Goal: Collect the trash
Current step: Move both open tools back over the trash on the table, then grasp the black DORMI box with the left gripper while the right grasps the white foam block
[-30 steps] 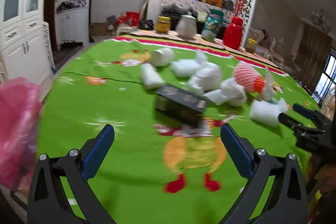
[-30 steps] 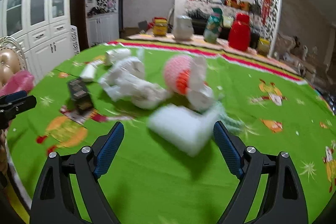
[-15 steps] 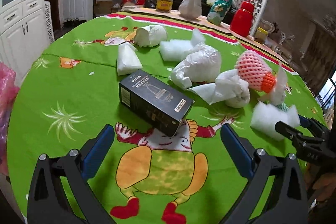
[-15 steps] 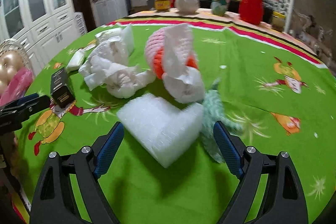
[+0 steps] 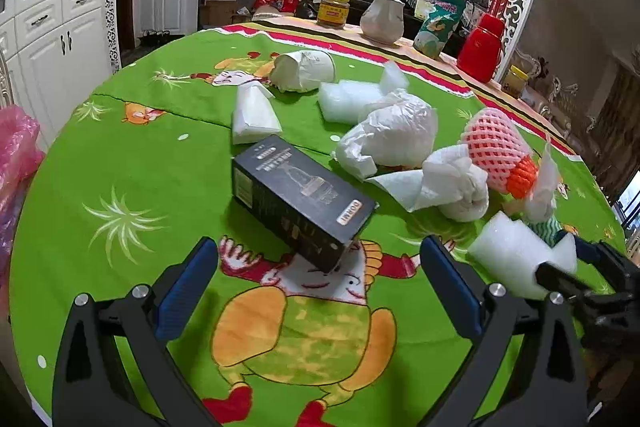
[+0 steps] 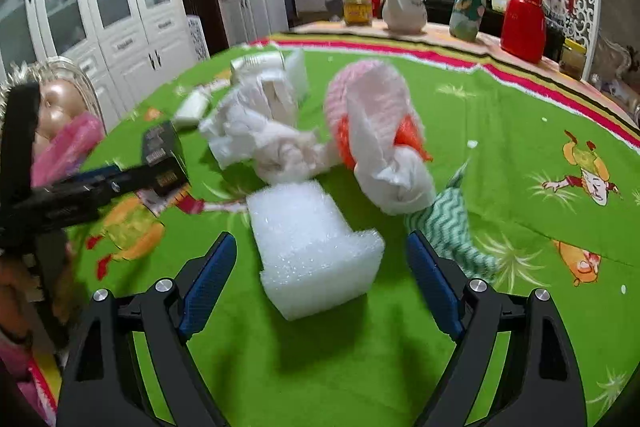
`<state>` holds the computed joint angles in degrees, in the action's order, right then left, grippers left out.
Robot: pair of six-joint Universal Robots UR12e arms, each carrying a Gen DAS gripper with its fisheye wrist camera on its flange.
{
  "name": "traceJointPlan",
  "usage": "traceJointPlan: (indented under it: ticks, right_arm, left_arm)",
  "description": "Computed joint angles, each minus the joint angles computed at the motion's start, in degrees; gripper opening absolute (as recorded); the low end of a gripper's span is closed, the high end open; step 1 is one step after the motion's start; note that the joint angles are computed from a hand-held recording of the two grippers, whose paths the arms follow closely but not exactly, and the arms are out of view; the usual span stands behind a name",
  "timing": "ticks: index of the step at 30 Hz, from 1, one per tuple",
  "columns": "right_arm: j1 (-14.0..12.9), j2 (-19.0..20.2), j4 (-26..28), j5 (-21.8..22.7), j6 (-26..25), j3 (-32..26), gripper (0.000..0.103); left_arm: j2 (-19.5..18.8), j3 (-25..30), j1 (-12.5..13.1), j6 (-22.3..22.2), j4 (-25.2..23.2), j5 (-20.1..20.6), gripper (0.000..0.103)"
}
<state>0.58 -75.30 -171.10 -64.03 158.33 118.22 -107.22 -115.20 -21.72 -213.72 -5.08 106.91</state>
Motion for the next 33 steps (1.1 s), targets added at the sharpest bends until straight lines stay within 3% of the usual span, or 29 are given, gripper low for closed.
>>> traceJointPlan:
  ticks: [3,5,13,18,20,22,27,33]
  right_arm:
    - [1.2,0.2,2.3,-2.3,-2.1,-0.5,0.074]
    - [2.2,0.2,1.3,-4.8,-2.9,-0.4,0.058]
    - [2.9,-0.2,-2.4,-7.3,-3.1,1.0,0.056]
    - [3.0,-0.3,-2.6,-7.4,-2.9,1.1,0.056]
    - [3.0,-0.3,-3.0,-7.6,-2.7,1.1,0.056]
    - [3.1,-0.3,-3.2,-7.8,-2.6,1.1,0.056]
    - [3.3,-0.2,-4.7,-9.0,-2.3,1.4,0.056]
    - [4.0,-0.2,-8.0,-11.2,-2.4,2.1,0.056]
  left_arm:
    - [-0.4,0.8,-0.2,0.0,-1.0,-0.5,0.098]
    - [-0.6,1.5,-0.1,-1.0,-2.1,-0.5,0.098]
    - [-2.0,4.9,0.4,-7.8,-8.2,3.3,0.098]
    - [-3.2,7.1,0.9,-7.5,-13.3,4.7,0.096]
    - [-2.8,6.4,1.2,-7.2,-13.3,4.2,0.088]
    - [-2.0,4.9,1.6,-6.5,-11.8,2.8,0.061]
    - [-0.5,1.6,2.2,-5.0,-6.3,1.9,0.041]
    - [0.4,-0.5,1.0,-1.8,-0.2,3.6,0.038]
